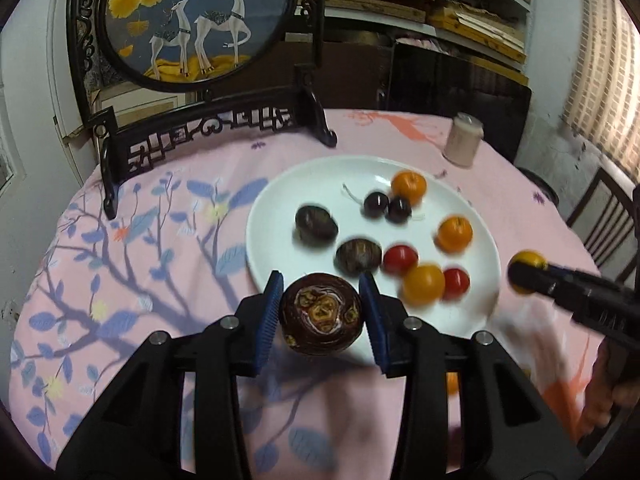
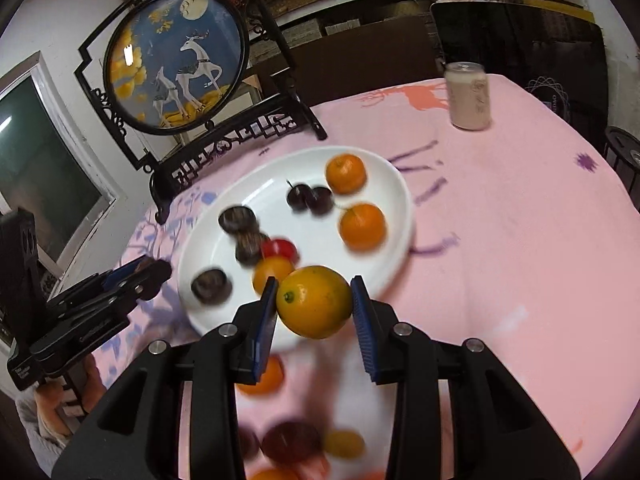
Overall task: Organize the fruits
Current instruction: 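Release the mangosteen and lemon onto the white plate, opening both tools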
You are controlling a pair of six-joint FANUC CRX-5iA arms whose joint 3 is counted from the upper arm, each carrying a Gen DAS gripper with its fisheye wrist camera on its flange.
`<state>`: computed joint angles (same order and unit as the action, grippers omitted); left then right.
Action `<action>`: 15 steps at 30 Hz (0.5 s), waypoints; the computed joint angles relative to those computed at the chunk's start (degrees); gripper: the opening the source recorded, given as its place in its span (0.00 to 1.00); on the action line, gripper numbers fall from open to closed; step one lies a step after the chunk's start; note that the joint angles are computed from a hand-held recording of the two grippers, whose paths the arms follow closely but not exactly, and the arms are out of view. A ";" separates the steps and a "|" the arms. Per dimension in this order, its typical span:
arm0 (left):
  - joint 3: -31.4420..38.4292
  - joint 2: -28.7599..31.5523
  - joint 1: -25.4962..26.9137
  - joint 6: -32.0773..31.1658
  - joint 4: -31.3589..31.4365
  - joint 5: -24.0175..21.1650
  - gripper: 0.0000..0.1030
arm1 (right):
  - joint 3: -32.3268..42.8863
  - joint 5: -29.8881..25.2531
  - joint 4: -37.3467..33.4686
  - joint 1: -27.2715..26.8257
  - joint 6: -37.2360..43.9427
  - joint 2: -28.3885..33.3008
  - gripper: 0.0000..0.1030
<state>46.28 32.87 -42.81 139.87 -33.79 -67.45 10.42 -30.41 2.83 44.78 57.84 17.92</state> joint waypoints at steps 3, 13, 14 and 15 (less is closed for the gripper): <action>4.06 3.04 1.69 -1.30 2.38 -0.04 0.48 | 4.26 -0.40 0.37 -0.27 -0.94 3.57 0.38; 1.78 1.75 -0.87 1.63 -4.86 -0.75 0.89 | -1.55 7.36 -0.58 -1.88 -3.94 0.90 0.60; 1.30 1.52 -1.18 1.94 -5.23 -0.96 0.91 | -1.27 6.45 -3.11 -2.04 -2.29 0.66 0.60; 0.98 1.43 -1.56 2.42 -5.93 -1.41 0.91 | -0.95 5.22 -6.44 -2.38 -0.08 0.34 0.60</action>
